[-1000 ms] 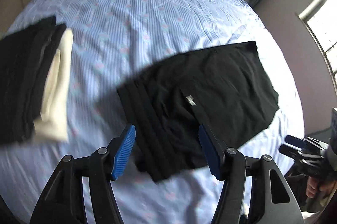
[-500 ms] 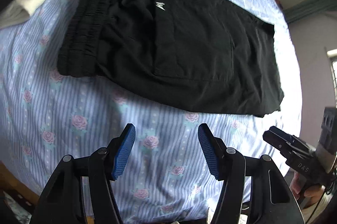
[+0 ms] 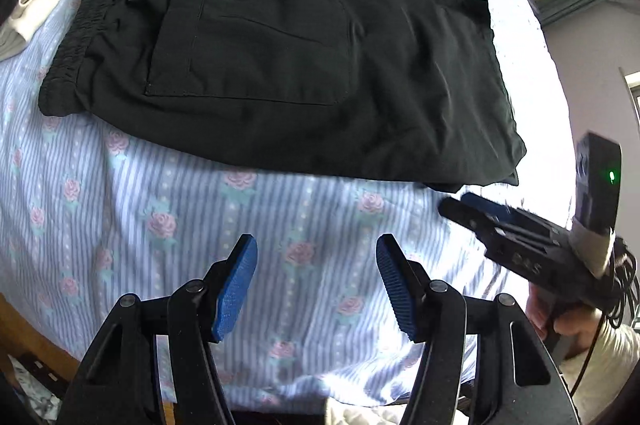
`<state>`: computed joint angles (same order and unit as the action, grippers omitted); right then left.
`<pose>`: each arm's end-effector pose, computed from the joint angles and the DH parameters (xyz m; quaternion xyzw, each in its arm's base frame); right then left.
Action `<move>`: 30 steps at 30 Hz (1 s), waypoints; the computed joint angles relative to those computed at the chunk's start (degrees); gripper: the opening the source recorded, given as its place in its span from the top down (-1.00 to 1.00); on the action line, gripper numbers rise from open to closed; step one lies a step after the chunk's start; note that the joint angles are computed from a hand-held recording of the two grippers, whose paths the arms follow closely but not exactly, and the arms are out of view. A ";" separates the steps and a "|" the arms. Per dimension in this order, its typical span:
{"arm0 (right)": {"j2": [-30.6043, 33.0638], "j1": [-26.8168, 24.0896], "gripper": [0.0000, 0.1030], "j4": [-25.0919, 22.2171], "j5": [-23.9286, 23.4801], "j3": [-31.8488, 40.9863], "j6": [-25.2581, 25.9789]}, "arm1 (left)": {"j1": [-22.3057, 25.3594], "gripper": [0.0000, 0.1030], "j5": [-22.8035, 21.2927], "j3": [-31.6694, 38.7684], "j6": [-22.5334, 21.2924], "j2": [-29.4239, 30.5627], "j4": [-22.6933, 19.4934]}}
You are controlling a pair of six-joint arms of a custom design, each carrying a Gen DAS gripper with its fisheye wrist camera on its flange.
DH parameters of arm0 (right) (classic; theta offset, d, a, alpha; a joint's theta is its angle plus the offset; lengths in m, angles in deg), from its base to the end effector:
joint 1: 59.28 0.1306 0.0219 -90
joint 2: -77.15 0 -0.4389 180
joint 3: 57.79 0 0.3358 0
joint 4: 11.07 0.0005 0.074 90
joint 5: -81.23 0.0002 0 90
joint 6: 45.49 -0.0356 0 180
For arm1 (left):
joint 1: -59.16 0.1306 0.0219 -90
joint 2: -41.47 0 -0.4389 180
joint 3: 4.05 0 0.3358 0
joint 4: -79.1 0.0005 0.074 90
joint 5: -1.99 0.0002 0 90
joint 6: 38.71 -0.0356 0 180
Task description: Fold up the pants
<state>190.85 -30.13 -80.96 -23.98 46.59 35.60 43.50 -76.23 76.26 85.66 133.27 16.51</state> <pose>0.4758 0.2755 0.3716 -0.1856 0.9693 0.1549 0.0451 0.3777 -0.1139 0.3977 -0.1461 0.9743 -0.1503 0.0819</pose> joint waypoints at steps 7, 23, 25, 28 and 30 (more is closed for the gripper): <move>1.02 -0.55 0.19 3.85 -2.15 2.56 1.61 | -0.55 -0.17 -2.33 1.70 1.27 -0.12 -1.79; 1.22 -0.74 0.23 6.09 -3.10 1.48 3.64 | -4.25 -0.17 -4.57 3.38 2.34 -0.33 -4.37; 2.19 -0.67 0.23 5.34 -3.76 2.19 4.03 | -4.46 -0.17 -4.68 3.59 2.40 -0.22 -4.65; 3.95 -0.21 0.23 3.20 -2.73 2.89 4.52 | -4.79 -0.18 -5.30 4.09 2.43 -0.09 -5.15; 3.34 -0.21 0.23 3.30 -3.23 2.29 3.99 | -4.78 -0.18 -5.76 4.21 2.45 -0.49 -5.33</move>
